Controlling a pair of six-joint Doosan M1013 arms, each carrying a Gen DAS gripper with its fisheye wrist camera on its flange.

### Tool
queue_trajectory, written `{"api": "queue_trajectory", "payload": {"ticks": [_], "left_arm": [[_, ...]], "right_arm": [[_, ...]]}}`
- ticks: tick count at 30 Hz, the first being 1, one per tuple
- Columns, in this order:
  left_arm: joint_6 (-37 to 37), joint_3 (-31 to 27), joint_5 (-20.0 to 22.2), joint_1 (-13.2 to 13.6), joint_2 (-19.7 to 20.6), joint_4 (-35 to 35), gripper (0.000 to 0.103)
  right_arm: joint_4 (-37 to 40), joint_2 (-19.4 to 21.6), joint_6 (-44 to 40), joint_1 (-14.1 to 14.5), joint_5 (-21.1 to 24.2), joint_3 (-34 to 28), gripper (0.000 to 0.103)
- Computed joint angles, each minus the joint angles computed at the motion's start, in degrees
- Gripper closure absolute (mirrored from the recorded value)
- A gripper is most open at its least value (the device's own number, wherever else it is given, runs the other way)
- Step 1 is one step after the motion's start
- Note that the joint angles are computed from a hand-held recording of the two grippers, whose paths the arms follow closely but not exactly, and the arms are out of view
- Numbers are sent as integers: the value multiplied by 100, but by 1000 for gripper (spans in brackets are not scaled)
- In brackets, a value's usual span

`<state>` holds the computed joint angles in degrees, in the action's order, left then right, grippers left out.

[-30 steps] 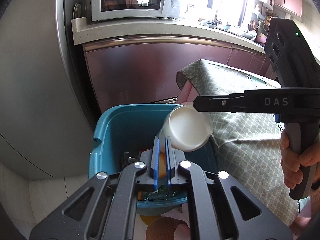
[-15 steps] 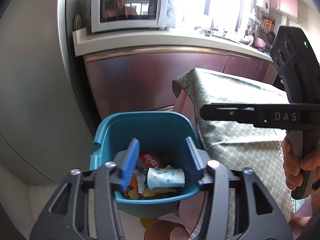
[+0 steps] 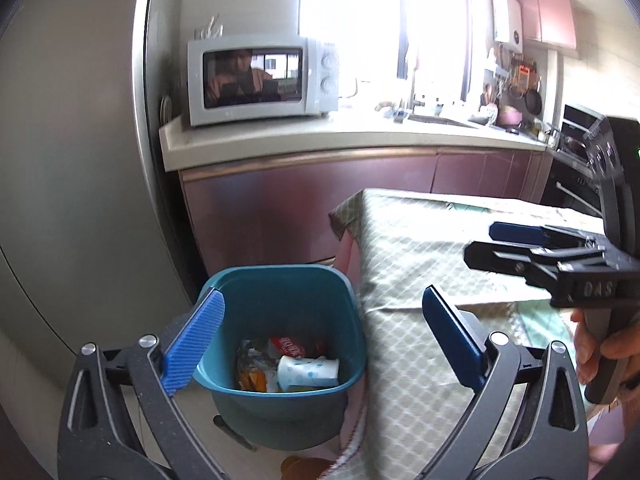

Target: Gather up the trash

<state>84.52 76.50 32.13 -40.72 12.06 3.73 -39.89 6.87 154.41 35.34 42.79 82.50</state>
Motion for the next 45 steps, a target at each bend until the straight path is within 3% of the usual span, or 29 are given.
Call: {"api": "queue_trajectory", "payload": {"ticks": [7,12,16,20,34,45], "left_arm": [[-1600,442,-544,-334,-374,1384,5],[-2856,746,-777,-603,-619,2622,5],[-3425,913,-877,-768,-756,3289,5],[-3440,943,-850,-853,-820,3291,5],[-4870,1231,-968,-1053,-1030,4744,5],[-5220,1237,-887,-1110,-996,5171,5]], "right_arm": [[-1809,-304,1523,584,943,452,6],[-2571,-390,2176,956,1683,651,6],[-2912,-477,2522,1187,2143,818,6],[-3277,-518,2775,1396,2582,920,6],[-3845,-583,3217,1704,3200,1099,6],[-3909,-570,3371,1762,3394,1139,6]]}}
